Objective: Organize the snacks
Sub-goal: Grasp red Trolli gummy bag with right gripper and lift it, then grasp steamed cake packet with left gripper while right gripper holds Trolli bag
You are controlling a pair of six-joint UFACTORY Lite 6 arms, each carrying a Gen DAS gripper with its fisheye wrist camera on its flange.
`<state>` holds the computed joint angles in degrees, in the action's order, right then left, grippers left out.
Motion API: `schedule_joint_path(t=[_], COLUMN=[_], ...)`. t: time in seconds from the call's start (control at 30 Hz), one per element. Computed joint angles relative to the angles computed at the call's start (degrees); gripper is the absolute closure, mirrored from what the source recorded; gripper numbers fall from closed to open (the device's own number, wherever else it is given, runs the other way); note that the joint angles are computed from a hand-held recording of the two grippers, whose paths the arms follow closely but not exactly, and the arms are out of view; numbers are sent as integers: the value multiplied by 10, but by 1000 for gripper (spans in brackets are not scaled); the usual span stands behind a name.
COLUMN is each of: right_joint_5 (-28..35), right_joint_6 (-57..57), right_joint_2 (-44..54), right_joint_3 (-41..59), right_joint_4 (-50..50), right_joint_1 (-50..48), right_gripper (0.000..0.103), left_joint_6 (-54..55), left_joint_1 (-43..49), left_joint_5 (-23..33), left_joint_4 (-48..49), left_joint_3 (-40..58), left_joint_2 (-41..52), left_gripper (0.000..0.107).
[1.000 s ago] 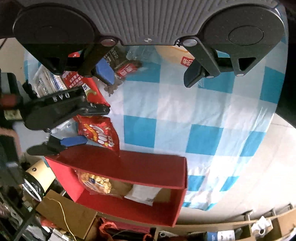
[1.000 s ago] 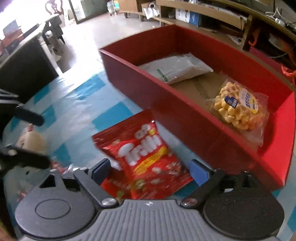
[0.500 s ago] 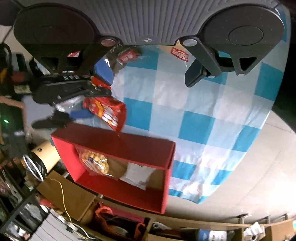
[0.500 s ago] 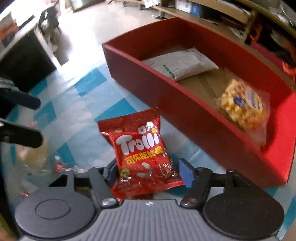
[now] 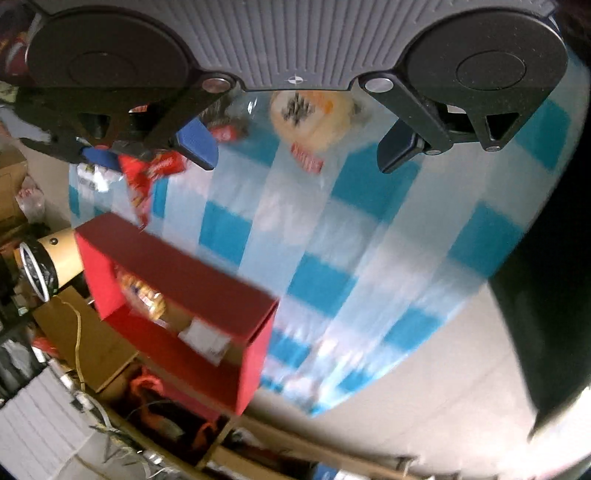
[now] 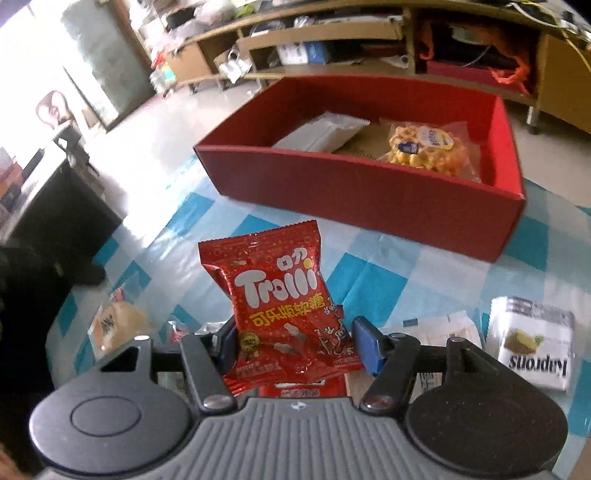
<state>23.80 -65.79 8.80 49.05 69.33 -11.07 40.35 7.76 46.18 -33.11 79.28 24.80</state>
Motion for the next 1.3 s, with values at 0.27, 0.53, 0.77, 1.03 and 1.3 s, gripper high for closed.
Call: schedule_joint_path(t=[0.27,0.53,0.77,1.03,1.3], right_joint_5=[44,55,67,67,68], right_joint_6=[-23,-23,-24,-17,-19], right_joint_2=[-109,-101,-89,-77,-82], right_joint_3=[-80,-93,-82,-75,-76], right_joint_4=[89,81,77,69,69], right_joint_1=[-23,-21,-22,-21,-23], right_gripper=[41,41,41,41,41], left_joint_6=[7,-10,59,73,58], left_joint_1=[-56,-77,-53,-61,-96], left_joint_5=[-97,-134,-116,-117,-208], left_joint_4=[56,122,86,87,122], left_joint_3=[-101,-100,-110,-116,-191], left_joint_2=[-43,6,-1,-2,-62], left_gripper=[5,4,4,4,44])
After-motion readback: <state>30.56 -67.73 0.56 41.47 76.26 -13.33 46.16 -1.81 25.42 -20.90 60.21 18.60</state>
